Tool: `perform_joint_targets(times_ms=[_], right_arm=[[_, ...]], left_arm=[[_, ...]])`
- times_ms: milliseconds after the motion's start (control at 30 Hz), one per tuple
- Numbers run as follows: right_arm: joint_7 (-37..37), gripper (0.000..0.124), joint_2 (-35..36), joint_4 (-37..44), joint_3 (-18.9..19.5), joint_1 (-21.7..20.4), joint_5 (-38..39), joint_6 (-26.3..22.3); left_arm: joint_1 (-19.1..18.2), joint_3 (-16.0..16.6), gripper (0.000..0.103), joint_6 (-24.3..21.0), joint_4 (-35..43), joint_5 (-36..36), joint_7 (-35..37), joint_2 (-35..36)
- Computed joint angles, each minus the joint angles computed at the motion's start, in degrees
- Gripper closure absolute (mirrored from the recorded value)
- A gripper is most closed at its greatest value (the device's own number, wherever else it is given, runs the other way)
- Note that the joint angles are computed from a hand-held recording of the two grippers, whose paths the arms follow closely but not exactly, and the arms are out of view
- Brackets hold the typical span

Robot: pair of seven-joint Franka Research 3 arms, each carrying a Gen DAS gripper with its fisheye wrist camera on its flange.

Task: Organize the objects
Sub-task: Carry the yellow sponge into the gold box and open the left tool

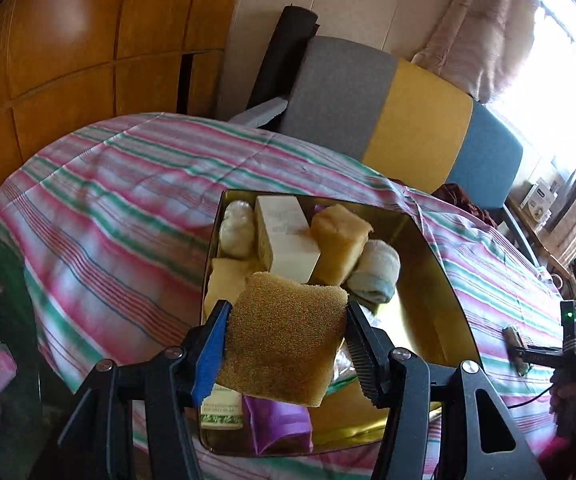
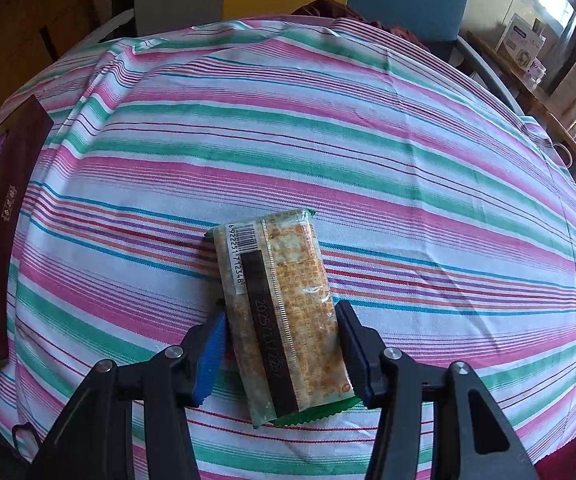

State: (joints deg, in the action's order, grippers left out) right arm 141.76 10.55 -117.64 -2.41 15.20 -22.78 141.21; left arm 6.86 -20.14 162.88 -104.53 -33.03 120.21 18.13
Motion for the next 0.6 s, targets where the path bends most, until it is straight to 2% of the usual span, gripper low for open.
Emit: perform_joint_targets(times_ms=[133,267,500,600], right_arm=[[0.52,0.071,-0.20,-0.05,0.10,0.16,-0.12,-0.28],[0.61,0.071,-0.07,0.10,0.09,0.15,-0.22,-0.39],[0.54,0.071,0.39,0.56,-0.10,0.03,-0.31,-0.49],[0.64,0.071,0.46,0.70,-0.15,0.09,-0.32,-0.64]], left_arm=[[0.57,-1.81,0.046,-1.07,-0.81,-1.81,3.73,0.02],[-1.09,-2.15,0.046,-2.02,-0.51,-1.92,5.68,0.41],[-4.87,-0.25,0.046,-3.60,-0.43,4.56,3.21,2.12],[-4.97,-0.55,0.046,-2.86,-0.88,5.90,2.87,2.55]])
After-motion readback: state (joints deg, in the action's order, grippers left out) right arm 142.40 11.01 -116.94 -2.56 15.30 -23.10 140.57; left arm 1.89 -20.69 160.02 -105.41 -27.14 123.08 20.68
